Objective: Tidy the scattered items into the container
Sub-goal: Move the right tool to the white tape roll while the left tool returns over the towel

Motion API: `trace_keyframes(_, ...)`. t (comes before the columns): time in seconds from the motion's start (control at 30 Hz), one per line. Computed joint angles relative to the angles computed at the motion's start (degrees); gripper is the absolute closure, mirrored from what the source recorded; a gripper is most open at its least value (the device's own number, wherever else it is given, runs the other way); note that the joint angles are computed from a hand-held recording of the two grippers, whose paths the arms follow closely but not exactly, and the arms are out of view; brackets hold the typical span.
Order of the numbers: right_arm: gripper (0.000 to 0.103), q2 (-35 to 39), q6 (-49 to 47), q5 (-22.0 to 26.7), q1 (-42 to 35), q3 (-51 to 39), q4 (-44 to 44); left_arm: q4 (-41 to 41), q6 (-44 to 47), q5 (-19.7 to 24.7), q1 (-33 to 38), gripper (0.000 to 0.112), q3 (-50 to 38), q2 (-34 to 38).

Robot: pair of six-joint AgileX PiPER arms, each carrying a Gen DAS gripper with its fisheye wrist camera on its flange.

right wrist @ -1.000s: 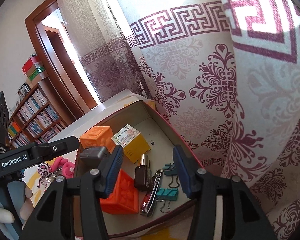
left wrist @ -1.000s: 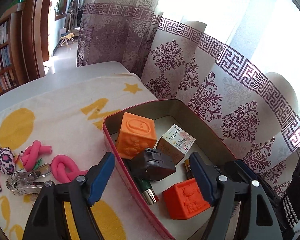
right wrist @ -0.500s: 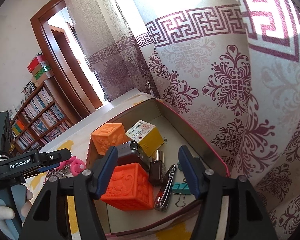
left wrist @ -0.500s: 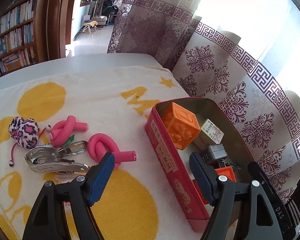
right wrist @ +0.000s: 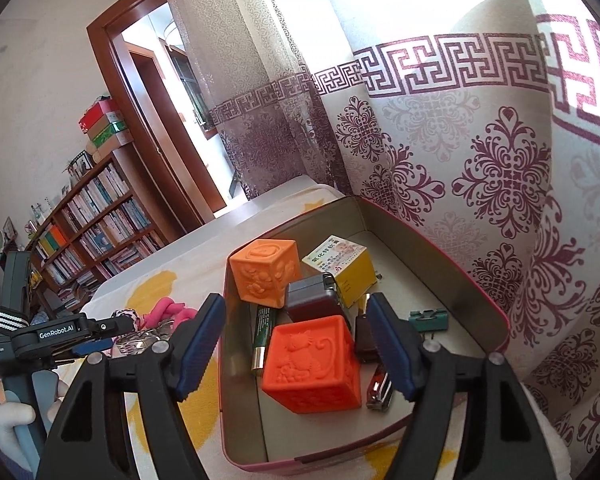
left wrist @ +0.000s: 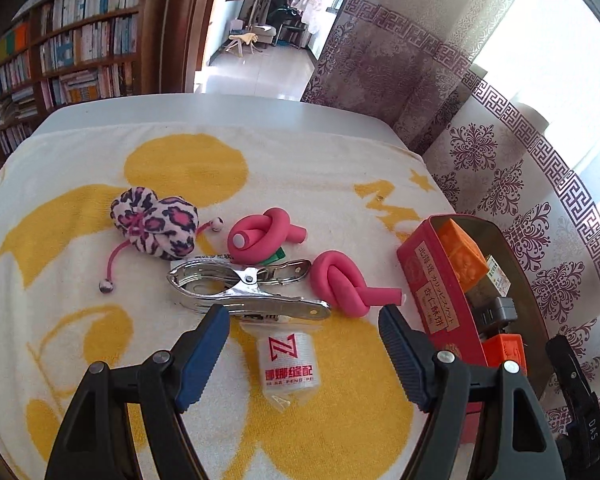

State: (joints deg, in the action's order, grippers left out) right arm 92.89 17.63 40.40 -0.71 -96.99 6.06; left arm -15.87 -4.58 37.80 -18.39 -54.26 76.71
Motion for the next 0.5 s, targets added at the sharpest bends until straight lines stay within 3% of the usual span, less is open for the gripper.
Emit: trace_keyframes(0.5, 0.024, 5.2, -1.2, 4.3, 10.9, -7.4, -3.0, -7.8, 15.8, -0.1, 14.8, 0.034, 7.0, -2.7)
